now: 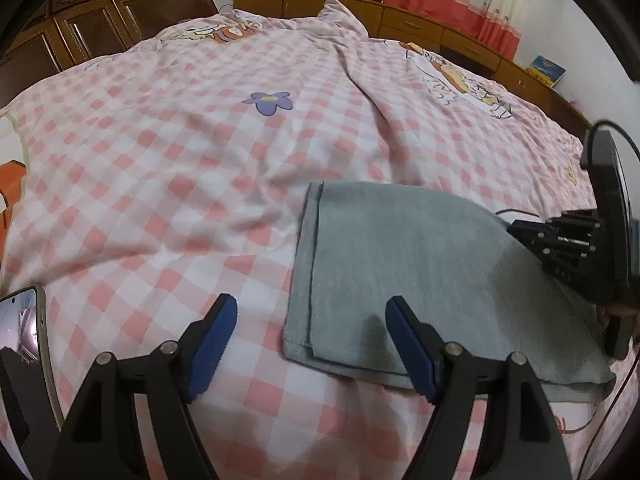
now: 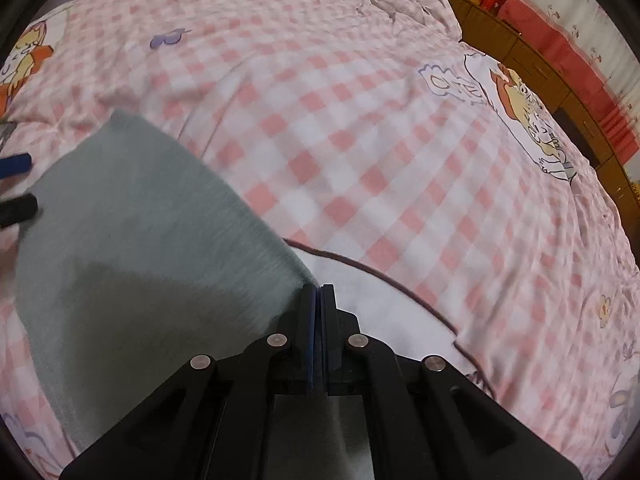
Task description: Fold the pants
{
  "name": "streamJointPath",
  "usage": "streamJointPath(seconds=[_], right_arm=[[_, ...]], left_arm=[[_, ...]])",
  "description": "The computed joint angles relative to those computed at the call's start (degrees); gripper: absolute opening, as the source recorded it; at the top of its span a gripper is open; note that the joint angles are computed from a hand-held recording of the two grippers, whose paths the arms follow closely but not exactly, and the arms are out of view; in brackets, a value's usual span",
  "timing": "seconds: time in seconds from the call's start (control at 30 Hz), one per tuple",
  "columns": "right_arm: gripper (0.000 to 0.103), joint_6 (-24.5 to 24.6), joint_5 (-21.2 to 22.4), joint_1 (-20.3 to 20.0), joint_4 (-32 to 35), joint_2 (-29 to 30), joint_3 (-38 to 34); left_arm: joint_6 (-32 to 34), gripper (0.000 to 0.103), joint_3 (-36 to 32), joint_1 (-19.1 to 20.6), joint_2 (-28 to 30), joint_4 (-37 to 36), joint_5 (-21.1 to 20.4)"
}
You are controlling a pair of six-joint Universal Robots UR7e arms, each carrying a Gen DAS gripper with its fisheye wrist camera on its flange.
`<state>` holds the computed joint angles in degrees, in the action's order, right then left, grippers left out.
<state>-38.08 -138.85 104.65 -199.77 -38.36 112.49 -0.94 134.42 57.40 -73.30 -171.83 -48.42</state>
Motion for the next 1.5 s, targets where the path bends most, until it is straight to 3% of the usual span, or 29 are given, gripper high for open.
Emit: streamJointPath(seconds=[0.07,0.13,0.2,0.33,0.43,0.57,0.73,0.87,1.13,1.2,1.23,1.27,1.33,1.5], right_arm=[[0.006,-0.02,-1.08,0.57,-1.84,0.55,-0.04],[0.019,4.04,-1.41,1.38,-1.46,-0.55,1.18],[0.024,8.66,0.83,1.73,-0.28,-3.83,3.89],[0.030,16.13,3.79,3.56,0.54,-10.40,12.20],[0.030,19.79,2.27,5.16,-1.32,-13.69,19.23],[0.031,23.98,-2.40,8.08,-8.76,-15.36,27.74],[0.033,30.44,-3.61,9.35,-18.39,-15.99,35.95],[0.034,31.59,-3.56,7.44,-27.35,-13.76,38.84],[0.037,31.64,5.73,-2.18,-37.00,-8.84,41.80],[0.037,29.74,7.98,-3.77,-44.27,-5.40,42.53],[0.037,28.92,9.18,-4.50,-46.96,-4.30,42.90],[0.037,28.21,10.33,-5.27,-48.81,-3.63,43.25],[0.038,27.14,12.05,-6.42,-51.43,-2.48,43.62],[0.039,24.24,13.81,-7.60,-58.14,1.36,43.67]], left_arm=[[-0.35,0.080,-0.14,0.19,0.06,0.14,0.09],[-0.54,0.080,-0.28,0.40,-0.06,0.73,-0.15],[-0.48,0.080,-0.35,0.60,-0.64,1.16,-0.99],[-0.47,0.080,0.64,-0.18,-2.67,1.81,-1.54],[-1.27,0.080,2.41,-1.61,-5.19,2.80,-0.51],[-3.92,0.080,5.67,-4.08,-8.18,2.87,4.00],[-7.84,0.080,6.96,-6.90,-9.47,9.70,7.07],[-10.06,0.080,6.36,-8.97,-7.45,13.14,9.68],[-13.03,0.078,2.33,-6.59,-2.24,12.67,9.42],[-12.95,0.071,1.44,-5.95,-1.02,12.88,10.57],[-12.21,0.063,1.16,-5.52,-0.59,12.58,10.49],[-11.71,0.047,1.10,-5.20,-0.48,12.05,9.91],[-11.09,0.029,1.16,-4.54,-0.73,10.95,7.91],[-7.78,0.029,1.90,-4.73,0.29,7.75,7.31]])
